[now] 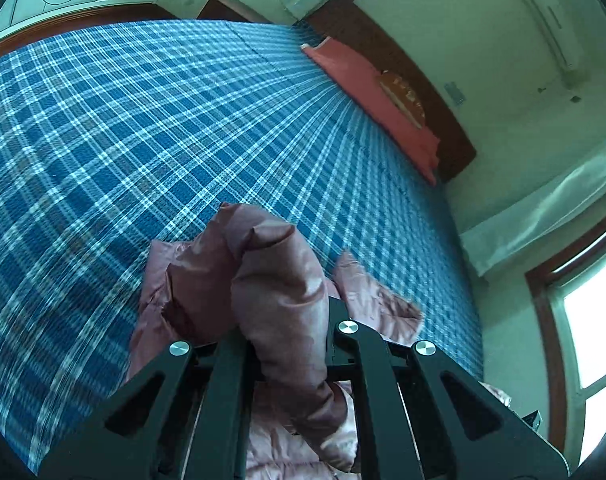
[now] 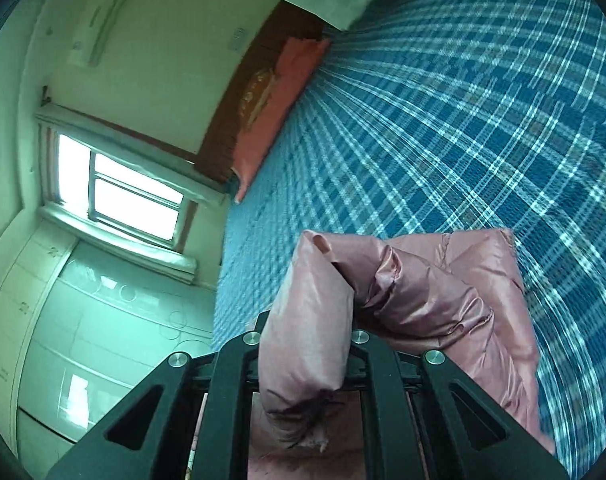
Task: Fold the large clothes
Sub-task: 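Release the hem from both tools onto the folded jacket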
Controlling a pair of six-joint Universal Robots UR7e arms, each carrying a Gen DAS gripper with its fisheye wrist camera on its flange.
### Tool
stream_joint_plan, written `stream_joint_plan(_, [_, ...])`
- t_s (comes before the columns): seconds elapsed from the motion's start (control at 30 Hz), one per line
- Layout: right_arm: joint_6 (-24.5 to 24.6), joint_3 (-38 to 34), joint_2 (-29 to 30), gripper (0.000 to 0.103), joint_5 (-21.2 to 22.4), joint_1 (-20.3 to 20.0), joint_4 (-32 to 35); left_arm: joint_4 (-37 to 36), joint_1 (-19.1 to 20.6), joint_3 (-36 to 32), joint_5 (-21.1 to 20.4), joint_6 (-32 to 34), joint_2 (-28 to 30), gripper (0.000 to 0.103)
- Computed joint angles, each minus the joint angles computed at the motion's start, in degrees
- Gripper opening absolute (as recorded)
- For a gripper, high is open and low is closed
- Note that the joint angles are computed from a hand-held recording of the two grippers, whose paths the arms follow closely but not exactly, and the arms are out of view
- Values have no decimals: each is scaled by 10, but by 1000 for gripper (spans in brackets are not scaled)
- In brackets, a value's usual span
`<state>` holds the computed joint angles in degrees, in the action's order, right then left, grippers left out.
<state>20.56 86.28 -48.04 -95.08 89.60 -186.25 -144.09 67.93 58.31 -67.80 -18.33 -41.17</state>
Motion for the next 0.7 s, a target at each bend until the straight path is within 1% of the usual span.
stream_joint_plan(0.03, [-1,-10,7,11,-5,-1,5,15,4,-21,1,5,15,5])
stream_joint_plan(0.07, [1,-18,13,15,-5,-4,6,29,7,-40,3,7,27,6])
stream_joint_plan(0.13, [1,-38,23,17,-8,-6,21,50,13,-74,3,2,50,8])
stream_joint_plan(0.17, [-2,-50,28,24,-8,-7,29,59,16,-88,-3,-6,58,10])
stream_joint_plan(0.2, [-6,-54,28,33,-6,-6,30,69,19,-104,-11,-17,67,15])
stream_joint_plan(0.23, [-8,-63,30,38,-7,-3,33,76,21,-117,-19,-26,73,19])
stream_joint_plan(0.27, [-15,-65,29,49,-6,0,31,78,23,-125,-33,-37,76,28])
stream_joint_plan(0.3, [-24,-64,26,59,-5,3,24,75,23,-126,-42,-43,75,45])
stream_joint_plan(0.33, [-32,-66,27,63,-5,5,16,68,23,-127,-50,-49,74,57])
stream_joint_plan(0.37, [-40,-64,26,66,-9,8,8,56,20,-123,-51,-51,71,70])
stream_joint_plan(0.4, [-48,-60,23,67,-10,11,2,42,17,-116,-51,-51,67,73])
stream_joint_plan(0.43, [-54,-55,19,67,-8,12,-5,30,16,-108,-56,-51,61,74])
stream_joint_plan(0.5, [-62,-48,16,67,-17,17,-13,23,14,-101,-63,-51,54,75])
stream_joint_plan(0.53, [-68,-44,15,67,-27,21,-12,12,11,-87,-58,-45,46,75])
stream_joint_plan(0.6, [-84,-47,19,67,-48,27,8,10,5,-80,-42,-18,44,75])
stream_joint_plan(0.63, [-94,-58,27,67,-63,31,22,17,0,-78,-26,9,46,75])
stream_joint_plan(0.7, [-117,-88,50,67,-106,41,58,25,-10,-72,15,62,52,75])
